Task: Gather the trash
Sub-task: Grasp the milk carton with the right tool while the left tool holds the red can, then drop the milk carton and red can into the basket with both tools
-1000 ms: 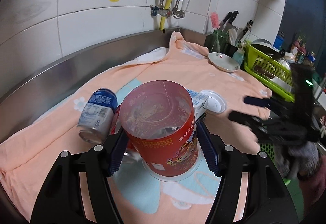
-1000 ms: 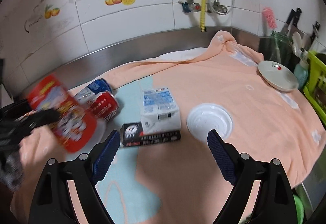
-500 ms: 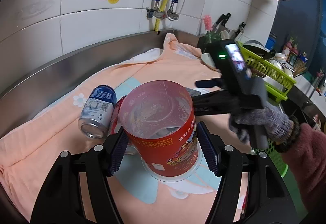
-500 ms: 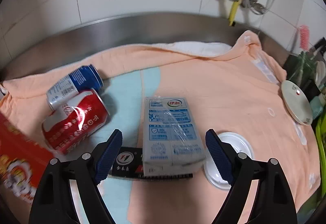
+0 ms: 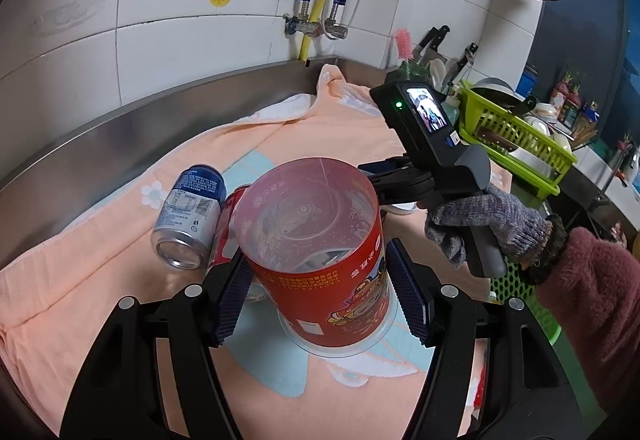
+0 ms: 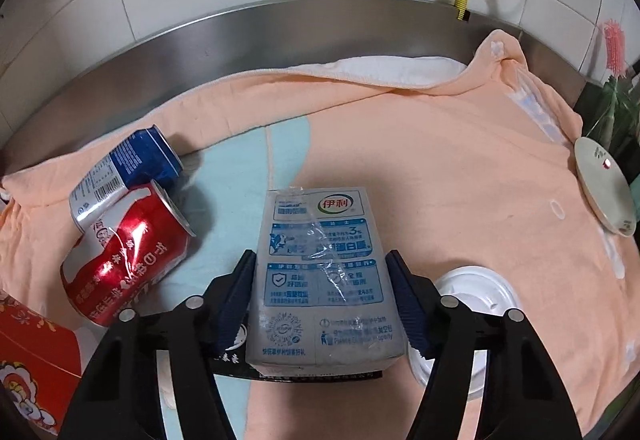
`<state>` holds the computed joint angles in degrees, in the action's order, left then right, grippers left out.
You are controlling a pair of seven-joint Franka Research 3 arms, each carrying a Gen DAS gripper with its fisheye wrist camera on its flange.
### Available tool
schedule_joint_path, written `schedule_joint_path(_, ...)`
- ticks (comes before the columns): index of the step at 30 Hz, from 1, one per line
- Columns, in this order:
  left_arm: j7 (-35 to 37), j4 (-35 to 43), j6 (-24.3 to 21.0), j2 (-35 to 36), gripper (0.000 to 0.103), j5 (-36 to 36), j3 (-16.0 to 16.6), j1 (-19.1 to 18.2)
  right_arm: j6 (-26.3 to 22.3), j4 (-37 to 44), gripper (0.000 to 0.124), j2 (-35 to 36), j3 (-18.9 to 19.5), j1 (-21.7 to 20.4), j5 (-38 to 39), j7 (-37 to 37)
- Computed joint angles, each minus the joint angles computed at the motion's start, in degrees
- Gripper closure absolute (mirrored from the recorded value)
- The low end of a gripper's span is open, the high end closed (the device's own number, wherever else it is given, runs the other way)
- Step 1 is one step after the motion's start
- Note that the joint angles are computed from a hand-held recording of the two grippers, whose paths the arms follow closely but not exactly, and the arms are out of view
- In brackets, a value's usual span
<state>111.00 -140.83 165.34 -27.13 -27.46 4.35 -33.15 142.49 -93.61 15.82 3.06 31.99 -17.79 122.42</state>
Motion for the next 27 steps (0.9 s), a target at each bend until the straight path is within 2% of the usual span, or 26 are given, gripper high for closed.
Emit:
schedule_joint_path(7, -0.62, 0.00, -0.27, -0.25, 0.038, 0.32, -0.66, 0.26, 4.65, -6.92, 0.061, -6.10, -0.05, 0.46, -4.40, 7.00)
schedule_joint_path(12, -0.23, -0.34, -0.51, -1.36, 0.038, -0.33, -0.45, -1.31, 7.96, -19.25, 0.061, -17.69, 2.58, -1.99, -7.56, 13.53)
schedule_joint_path(16, 0.70, -0.79, -0.59, -2.30, 0.038, -1.43, -0.22, -3.61, 5.70, -30.58, 0.061, -29.77, 5.86, -5.15, -10.50, 19.09)
schedule_joint_path(19, 1.52, -1.14, -0.39, -2.91, 0.038, -2.34, -0.33, -5.62, 2.31, -39.49, 0.061, -40.20, 8.31, -7.44, -9.48, 22.37)
schedule_joint_path(23, 1.52, -0.77, -0.80, -2.87, 0.038, -3.14, -1.11, -7.75, -4.42, -49.01, 0.061, -52.52, 11.67, -9.65, -6.35, 24.36)
schedule_joint_path(27, 1.76, -0.41, -0.76, -2.53, 0.038, -3.93, -2.20, -9.76, -9.37, -58.50, 0.061, -63.48, 13.37, -10.35, 0.42, 26.59)
